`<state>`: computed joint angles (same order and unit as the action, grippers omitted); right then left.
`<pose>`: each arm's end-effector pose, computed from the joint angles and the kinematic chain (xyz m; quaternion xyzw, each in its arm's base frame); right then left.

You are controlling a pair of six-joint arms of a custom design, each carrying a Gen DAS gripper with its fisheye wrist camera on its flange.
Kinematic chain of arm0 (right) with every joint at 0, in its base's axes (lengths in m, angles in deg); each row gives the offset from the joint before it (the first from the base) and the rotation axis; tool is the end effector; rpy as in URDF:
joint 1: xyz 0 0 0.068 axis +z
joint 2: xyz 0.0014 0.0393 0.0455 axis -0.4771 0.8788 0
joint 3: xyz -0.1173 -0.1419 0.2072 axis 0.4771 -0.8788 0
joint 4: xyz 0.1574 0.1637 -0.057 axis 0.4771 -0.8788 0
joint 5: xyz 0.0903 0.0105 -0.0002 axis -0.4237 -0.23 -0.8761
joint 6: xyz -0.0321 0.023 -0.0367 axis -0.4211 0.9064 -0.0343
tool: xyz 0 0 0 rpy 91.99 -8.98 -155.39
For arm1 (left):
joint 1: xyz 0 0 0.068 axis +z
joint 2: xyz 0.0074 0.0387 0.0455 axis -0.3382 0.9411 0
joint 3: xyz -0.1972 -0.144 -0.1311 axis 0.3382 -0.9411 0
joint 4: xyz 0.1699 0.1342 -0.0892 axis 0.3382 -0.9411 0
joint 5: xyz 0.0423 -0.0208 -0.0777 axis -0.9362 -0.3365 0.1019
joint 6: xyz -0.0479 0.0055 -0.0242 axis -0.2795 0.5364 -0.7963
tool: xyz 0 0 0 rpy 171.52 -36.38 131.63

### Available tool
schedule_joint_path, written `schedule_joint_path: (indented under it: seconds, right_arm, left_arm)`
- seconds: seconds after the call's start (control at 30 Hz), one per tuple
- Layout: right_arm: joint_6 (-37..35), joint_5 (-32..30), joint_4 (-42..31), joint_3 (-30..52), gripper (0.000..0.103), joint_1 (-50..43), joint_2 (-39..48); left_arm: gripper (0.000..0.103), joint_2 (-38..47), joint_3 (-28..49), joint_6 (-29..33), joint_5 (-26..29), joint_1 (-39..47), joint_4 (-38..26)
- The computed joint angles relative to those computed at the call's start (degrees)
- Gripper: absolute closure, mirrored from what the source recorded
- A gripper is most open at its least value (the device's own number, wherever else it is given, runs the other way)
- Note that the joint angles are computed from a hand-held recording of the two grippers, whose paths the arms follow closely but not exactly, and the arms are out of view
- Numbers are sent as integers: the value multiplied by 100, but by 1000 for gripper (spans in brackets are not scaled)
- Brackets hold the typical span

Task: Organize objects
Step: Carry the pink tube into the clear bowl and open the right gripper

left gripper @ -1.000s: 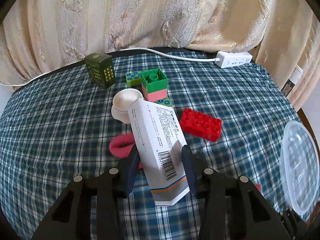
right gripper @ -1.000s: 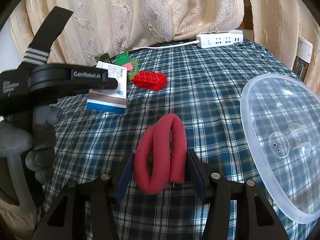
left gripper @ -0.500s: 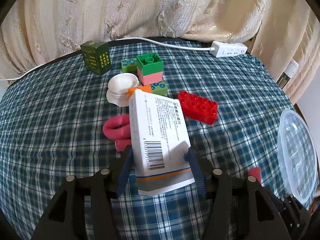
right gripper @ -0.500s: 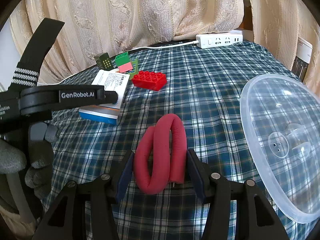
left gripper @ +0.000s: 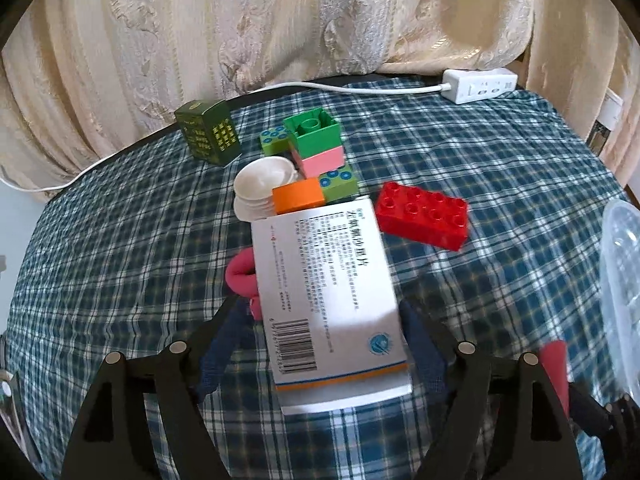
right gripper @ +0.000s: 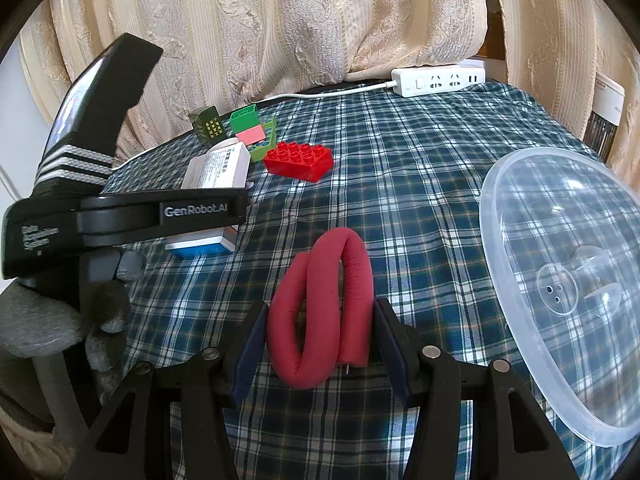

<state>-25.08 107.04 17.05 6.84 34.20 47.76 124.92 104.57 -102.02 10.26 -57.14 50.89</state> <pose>0.1260 0.2161 0.1091 -0.0842 0.9295 0.1518 0.3255 0.2102 -0.1404 0.1295 -0.0132 0.9519 0.0634 0.2994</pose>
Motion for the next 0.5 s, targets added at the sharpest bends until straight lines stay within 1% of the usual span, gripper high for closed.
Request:
schedule_joint_path:
  seconds: [0.03, 0.07, 0.1, 0.13, 0.23, 0.33, 0.5]
  right_arm:
    - [-2, -2, 3, 1, 46, -3, 4]
    - [-2, -2, 3, 1, 46, -3, 4]
    - [-2, -2, 3, 1, 46, -3, 4]
    - [-1, -4, 0, 4, 46, -5, 6]
    - [-1, -2, 1, 7, 46, -7, 12]
    - [4, 13, 5, 15, 46, -4, 29]
    - [7, 13, 31, 21, 46, -7, 58]
  left_arm:
    - [23, -4, -38, 5, 21, 41, 52]
    - [26, -28, -88, 7, 39, 80, 105]
    - [29, -59, -133, 7, 40, 105, 146]
    - [36, -98, -180, 21, 64, 135, 193]
    - [36, -290, -332, 59, 155, 195, 305]
    - [36, -559, -481, 91, 61, 128, 328]
    - [36, -1043, -728, 100, 32, 156, 220]
